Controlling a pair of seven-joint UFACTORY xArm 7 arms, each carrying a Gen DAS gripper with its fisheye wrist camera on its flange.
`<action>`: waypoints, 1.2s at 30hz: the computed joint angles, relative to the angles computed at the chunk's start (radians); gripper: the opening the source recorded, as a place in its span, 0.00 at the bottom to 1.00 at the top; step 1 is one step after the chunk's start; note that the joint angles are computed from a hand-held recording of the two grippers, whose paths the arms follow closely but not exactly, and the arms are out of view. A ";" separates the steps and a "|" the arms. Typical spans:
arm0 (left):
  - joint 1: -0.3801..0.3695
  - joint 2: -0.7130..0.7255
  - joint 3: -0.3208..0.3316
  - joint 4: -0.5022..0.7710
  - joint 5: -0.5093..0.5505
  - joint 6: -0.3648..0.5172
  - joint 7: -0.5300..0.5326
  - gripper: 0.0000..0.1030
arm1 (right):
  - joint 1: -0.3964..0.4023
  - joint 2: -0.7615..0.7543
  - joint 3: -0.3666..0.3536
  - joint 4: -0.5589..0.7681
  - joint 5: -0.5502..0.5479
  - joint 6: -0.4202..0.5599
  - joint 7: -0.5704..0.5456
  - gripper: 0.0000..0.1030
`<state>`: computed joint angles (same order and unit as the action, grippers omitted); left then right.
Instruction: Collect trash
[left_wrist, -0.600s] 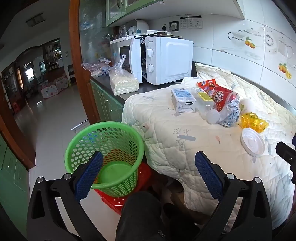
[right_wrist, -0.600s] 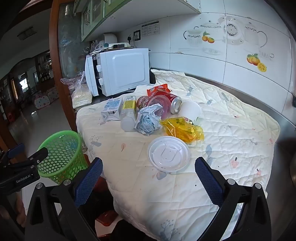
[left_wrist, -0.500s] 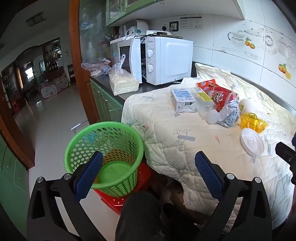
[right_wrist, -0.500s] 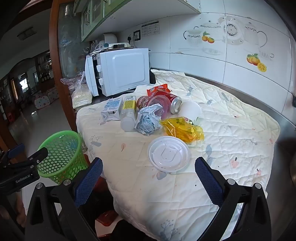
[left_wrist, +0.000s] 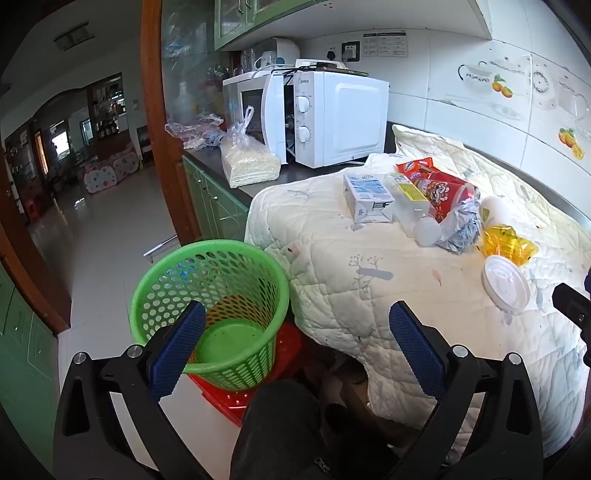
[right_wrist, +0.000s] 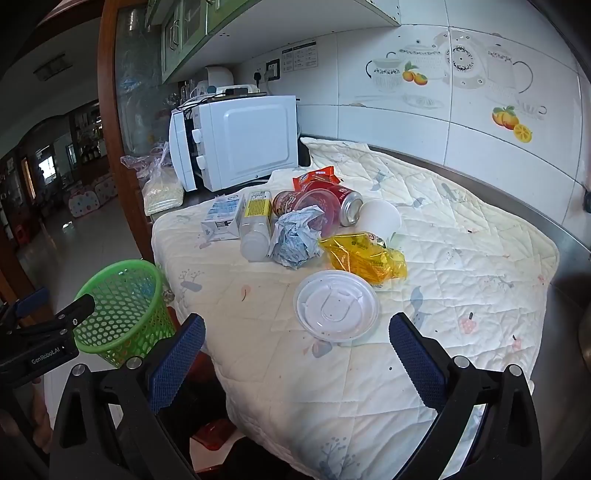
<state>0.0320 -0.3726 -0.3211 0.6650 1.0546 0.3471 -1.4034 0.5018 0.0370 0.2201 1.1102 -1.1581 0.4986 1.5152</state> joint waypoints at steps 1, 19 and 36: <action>0.000 -0.001 0.000 -0.001 0.000 0.000 -0.001 0.95 | 0.000 0.000 0.000 0.000 -0.001 -0.002 0.001 0.94; -0.002 -0.004 0.003 -0.013 0.016 -0.008 -0.018 0.95 | 0.001 0.006 -0.004 0.001 0.006 -0.008 -0.004 0.94; -0.011 0.020 0.010 -0.005 0.028 -0.004 -0.029 0.95 | 0.004 0.016 -0.009 0.001 -0.003 -0.015 0.007 0.94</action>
<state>0.0213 -0.3528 -0.3113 0.6602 1.0827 0.3432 -1.4321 0.5057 0.0532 0.2108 1.1115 -1.1612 0.4840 1.5222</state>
